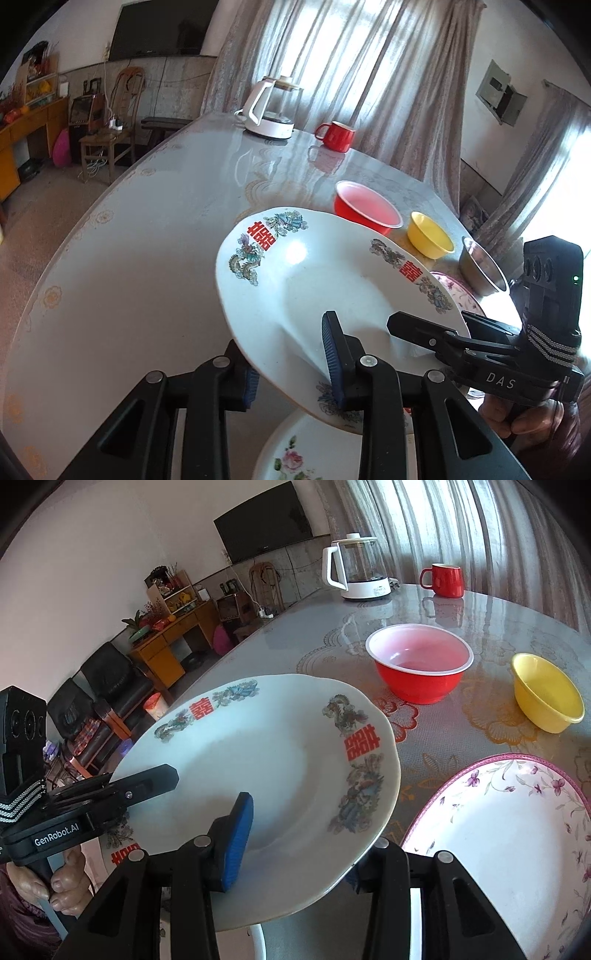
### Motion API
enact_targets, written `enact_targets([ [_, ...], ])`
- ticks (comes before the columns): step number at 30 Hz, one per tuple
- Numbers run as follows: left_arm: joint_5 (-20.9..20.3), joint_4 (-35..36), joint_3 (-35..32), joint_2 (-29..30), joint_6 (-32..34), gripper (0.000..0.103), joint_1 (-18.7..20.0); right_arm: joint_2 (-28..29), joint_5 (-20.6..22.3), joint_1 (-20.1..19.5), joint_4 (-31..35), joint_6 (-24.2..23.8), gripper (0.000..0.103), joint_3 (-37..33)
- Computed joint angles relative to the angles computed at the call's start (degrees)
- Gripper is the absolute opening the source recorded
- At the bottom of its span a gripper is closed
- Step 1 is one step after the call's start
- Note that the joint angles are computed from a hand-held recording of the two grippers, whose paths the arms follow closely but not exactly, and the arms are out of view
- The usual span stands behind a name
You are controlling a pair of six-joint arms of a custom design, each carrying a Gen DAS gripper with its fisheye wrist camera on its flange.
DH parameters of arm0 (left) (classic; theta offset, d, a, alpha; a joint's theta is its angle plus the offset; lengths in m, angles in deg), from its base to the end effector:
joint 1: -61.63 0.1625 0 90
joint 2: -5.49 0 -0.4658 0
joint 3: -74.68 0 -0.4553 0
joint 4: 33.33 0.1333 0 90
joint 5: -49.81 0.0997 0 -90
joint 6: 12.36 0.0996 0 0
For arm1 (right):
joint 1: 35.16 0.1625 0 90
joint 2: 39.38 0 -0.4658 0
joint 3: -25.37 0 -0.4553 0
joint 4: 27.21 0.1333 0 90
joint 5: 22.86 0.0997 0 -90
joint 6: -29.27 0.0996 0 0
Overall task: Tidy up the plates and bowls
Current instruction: 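Lower the double-happiness plate onto the purple-floral plate and open the left gripper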
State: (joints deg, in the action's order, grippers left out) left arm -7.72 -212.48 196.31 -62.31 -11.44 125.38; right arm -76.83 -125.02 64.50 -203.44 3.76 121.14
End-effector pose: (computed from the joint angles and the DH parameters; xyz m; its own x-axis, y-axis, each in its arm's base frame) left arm -0.0866 -0.5980 0.2153 -0.8880 0.1065 -0.4473 0.3752 0.7302 -0.5710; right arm 0.2353 -0.7132 0.0189 -0.8208 -0.4355 0.3696 -0.5560 0.7574 -0.3423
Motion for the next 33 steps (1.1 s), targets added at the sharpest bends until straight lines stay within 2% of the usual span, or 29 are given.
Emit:
enact_targets([
  [5, -1.1, 0.3, 0.8, 0.1, 0.6, 0.033, -1.9, -2.9, 0.8, -1.0, -2.4, 1.4, 0.043, 3.6],
  [12, -2.7, 0.2, 1.3, 2.0, 2.0, 0.035, -5.0, -7.9, -0.3, -2.5, -6.9, 3.3, 0.043, 10.0],
  [19, -4.7, 2.6, 0.1, 5.2, 0.5, 0.035, -7.2, -12.4, -1.8, -4.7, -10.0, 6.3, 0.043, 15.3],
  [28, -7.5, 8.4, -3.9, 10.2, -2.3, 0.037, -7.8, -15.2, -6.6, -6.6, -11.8, 9.8, 0.044, 18.1],
  [33, -8.4, 10.8, -5.4, 11.8, -4.3, 0.038, -7.3, -15.7, -7.5, -7.6, -11.5, 11.7, 0.044, 18.6],
])
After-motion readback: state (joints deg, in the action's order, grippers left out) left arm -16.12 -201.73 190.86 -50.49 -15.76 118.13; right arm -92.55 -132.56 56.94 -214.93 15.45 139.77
